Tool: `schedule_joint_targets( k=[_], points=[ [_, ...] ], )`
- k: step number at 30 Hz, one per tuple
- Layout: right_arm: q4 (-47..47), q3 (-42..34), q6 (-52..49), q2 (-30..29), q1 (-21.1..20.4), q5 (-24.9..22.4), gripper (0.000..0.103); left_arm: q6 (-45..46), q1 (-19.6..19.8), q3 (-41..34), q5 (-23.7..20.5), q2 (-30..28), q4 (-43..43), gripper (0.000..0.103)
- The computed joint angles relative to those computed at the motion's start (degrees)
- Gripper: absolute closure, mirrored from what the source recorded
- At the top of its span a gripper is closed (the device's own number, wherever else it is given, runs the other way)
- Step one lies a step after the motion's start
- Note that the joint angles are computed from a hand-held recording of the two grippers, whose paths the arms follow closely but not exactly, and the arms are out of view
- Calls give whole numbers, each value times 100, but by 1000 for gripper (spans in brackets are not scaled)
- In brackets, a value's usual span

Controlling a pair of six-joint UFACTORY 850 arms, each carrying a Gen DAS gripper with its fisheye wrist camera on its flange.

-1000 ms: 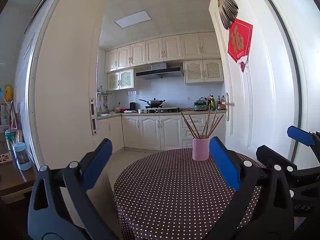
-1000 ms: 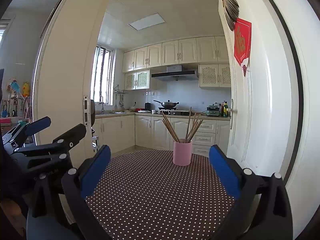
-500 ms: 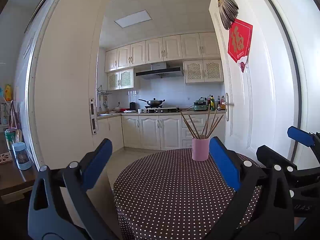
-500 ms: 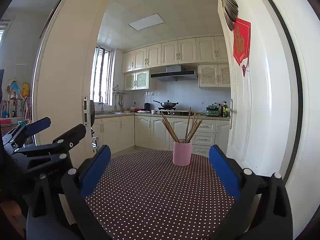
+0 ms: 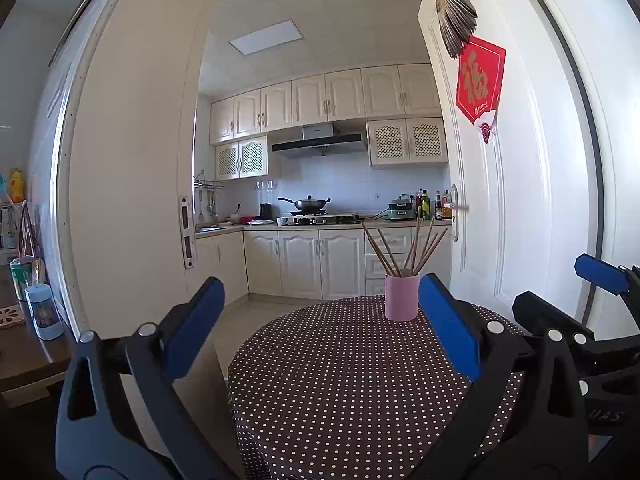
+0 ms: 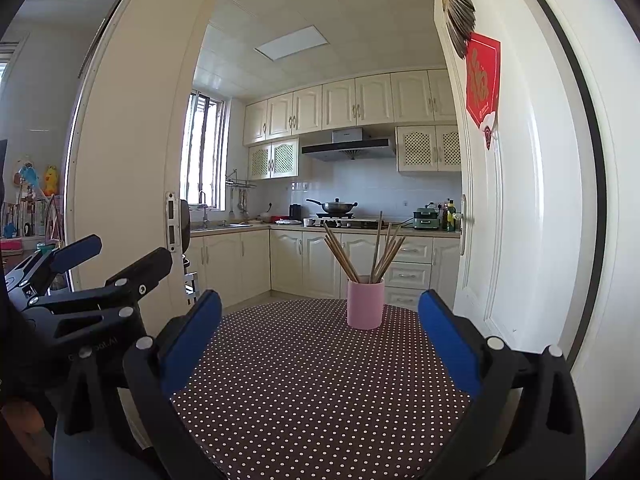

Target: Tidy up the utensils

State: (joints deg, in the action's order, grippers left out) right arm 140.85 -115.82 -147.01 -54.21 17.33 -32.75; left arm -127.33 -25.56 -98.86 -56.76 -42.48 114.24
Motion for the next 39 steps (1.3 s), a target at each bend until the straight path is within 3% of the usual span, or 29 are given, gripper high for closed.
schedule_joint_targets(
  k=[39],
  points=[
    [-142, -193, 246, -116, -24, 99, 8, 45, 0, -78, -12, -52, -74, 7]
  ],
)
